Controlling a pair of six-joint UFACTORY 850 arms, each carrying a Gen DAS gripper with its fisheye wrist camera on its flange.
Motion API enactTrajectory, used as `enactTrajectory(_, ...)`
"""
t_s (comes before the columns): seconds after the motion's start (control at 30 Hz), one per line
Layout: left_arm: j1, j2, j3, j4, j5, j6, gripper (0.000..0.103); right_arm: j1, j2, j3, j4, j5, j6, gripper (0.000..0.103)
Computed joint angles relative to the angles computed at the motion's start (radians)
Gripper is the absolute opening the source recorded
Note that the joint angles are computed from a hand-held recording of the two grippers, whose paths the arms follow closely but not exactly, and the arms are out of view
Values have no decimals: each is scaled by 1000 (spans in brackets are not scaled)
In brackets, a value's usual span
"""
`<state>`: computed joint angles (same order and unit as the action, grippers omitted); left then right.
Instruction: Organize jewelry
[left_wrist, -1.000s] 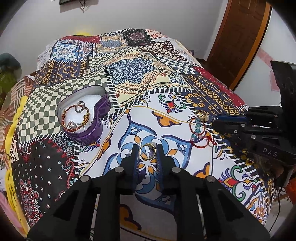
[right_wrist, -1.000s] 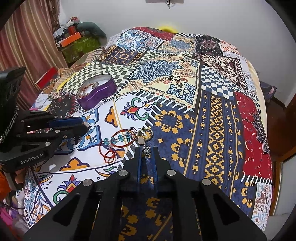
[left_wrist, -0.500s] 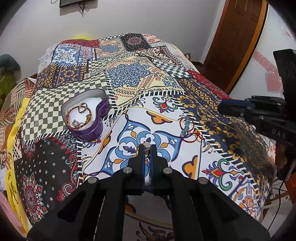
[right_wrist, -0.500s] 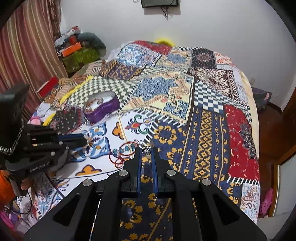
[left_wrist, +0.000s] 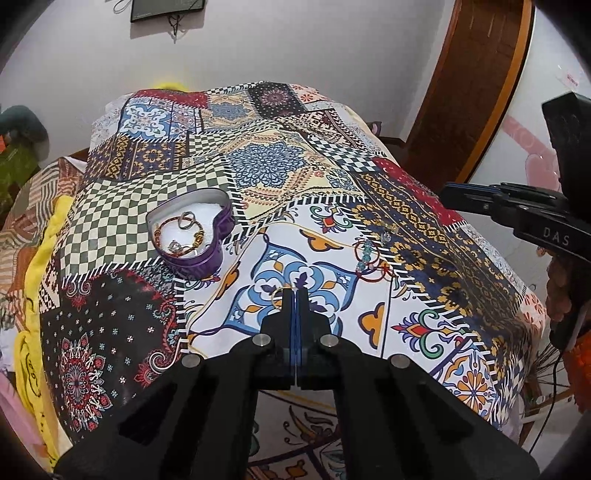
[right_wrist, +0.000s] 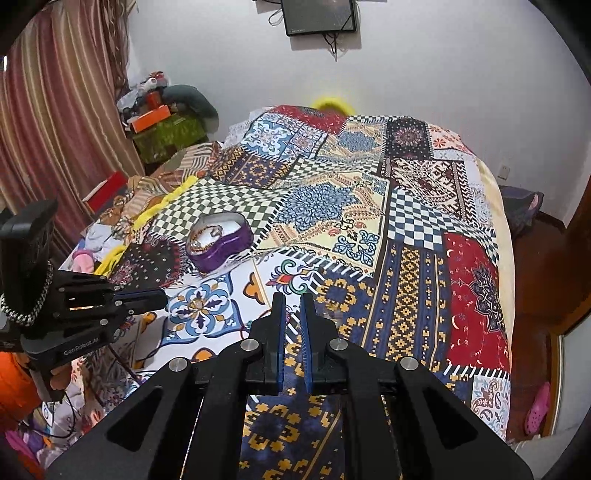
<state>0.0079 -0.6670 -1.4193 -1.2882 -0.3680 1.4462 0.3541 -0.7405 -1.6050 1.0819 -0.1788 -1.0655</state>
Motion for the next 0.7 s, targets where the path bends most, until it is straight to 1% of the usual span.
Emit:
enactTrajectory(0.13,12,-10,-12,37,-21,-42,0,3,4,10,14,6,-17,7)
enactTrajectory(0.27,11,-18,-14,76,-13,-75,1,1,-11,1,-148,4,145,7)
enactTrajectory(0.3,10,-22,-19,110,-17,-101,4,0,-15,-2,-194,4,194,7)
enactTrajectory(0.37,4,-35,-32,188,-18,-169,13,-2,-21,-2,-288,6,296,7)
enactTrajectory(0.43,-3,-47,-44,235,-13,-216,30,-8,-31,-10,-358,-13,378,8)
enactTrajectory(0.5,-6,-60,-58,259,-10,-250,32,-17,-43,-18,-409,-37,443,11)
enactTrajectory(0.53,-8,-70,-71,279,-17,-277,32,-18,-43,-15,-426,-40,462,16)
enactTrajectory(0.6,-7,-82,-87,283,-26,-296,32,-23,-42,-7,-464,-35,502,22)
enactTrajectory(0.67,-7,-96,-107,287,-38,-311,33,-26,-43,-2,-534,-27,568,23)
enactTrajectory(0.7,-8,-102,-116,291,-45,-320,35,-29,-44,-1,-556,-26,592,23)
